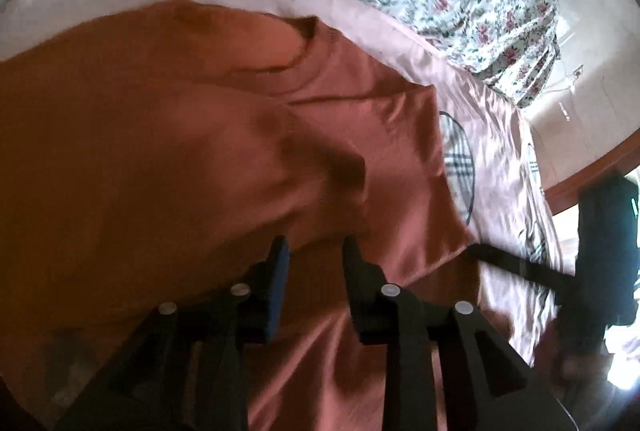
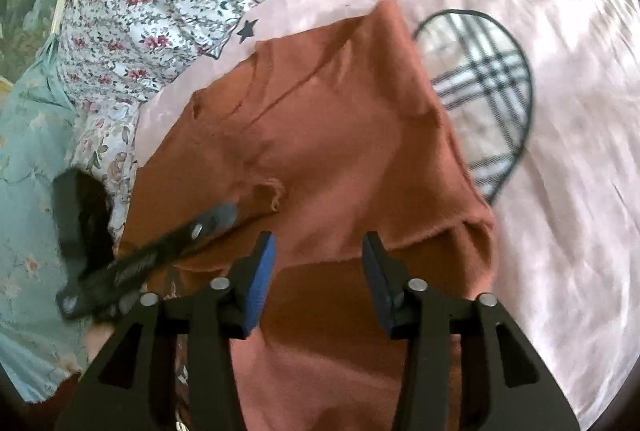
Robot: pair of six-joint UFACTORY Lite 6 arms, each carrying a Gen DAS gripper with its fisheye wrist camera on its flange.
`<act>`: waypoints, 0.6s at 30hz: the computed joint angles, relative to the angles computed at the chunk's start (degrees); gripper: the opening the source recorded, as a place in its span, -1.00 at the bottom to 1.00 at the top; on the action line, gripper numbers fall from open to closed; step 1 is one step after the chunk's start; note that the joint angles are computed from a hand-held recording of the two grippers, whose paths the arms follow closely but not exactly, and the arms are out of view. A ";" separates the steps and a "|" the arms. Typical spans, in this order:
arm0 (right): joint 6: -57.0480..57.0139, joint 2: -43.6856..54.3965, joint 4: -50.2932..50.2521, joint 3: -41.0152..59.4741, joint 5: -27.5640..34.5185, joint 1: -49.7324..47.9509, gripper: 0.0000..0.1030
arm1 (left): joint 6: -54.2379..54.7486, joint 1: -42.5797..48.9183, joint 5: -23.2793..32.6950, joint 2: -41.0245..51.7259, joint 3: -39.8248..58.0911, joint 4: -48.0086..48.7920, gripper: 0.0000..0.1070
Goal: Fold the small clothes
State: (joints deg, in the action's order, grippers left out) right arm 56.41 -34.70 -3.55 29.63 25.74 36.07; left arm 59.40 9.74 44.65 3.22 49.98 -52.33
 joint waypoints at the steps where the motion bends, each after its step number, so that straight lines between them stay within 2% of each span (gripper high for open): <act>1: -1.28 3.41 0.41 1.64 -2.16 0.12 0.16 | 0.97 3.46 1.01 -2.57 -1.92 1.48 -0.46; 4: -3.31 11.86 -0.29 6.10 -6.83 0.19 0.24 | 4.55 17.34 3.33 -7.93 -5.65 6.06 -0.46; 8: -11.18 23.42 4.33 11.94 -11.72 -2.48 0.24 | 6.22 35.38 1.08 -3.73 -1.45 9.60 -0.46; 11: -21.50 32.06 14.57 17.28 -13.96 -3.54 0.24 | 5.55 41.14 -1.73 4.99 5.85 10.44 -0.50; 13: -30.26 36.80 23.41 20.40 -14.39 -3.51 0.21 | 4.81 41.05 -5.33 9.09 8.80 11.05 -0.50; 14: -33.50 38.71 26.71 21.71 -14.36 -3.23 0.07 | 4.21 40.61 -5.96 11.35 10.46 11.44 -0.50; 15: -34.45 40.04 27.61 22.99 -13.54 -2.85 -0.50 | 3.89 40.27 -6.08 13.24 11.87 11.42 -0.50; 16: -33.42 41.39 26.11 25.05 -11.53 -2.43 -0.91 | 3.61 39.70 -6.27 14.62 12.94 11.17 -0.50; 18: -32.73 38.59 24.97 24.93 -11.16 -1.58 -0.90 | 3.73 37.39 -7.79 15.35 13.25 9.82 -0.51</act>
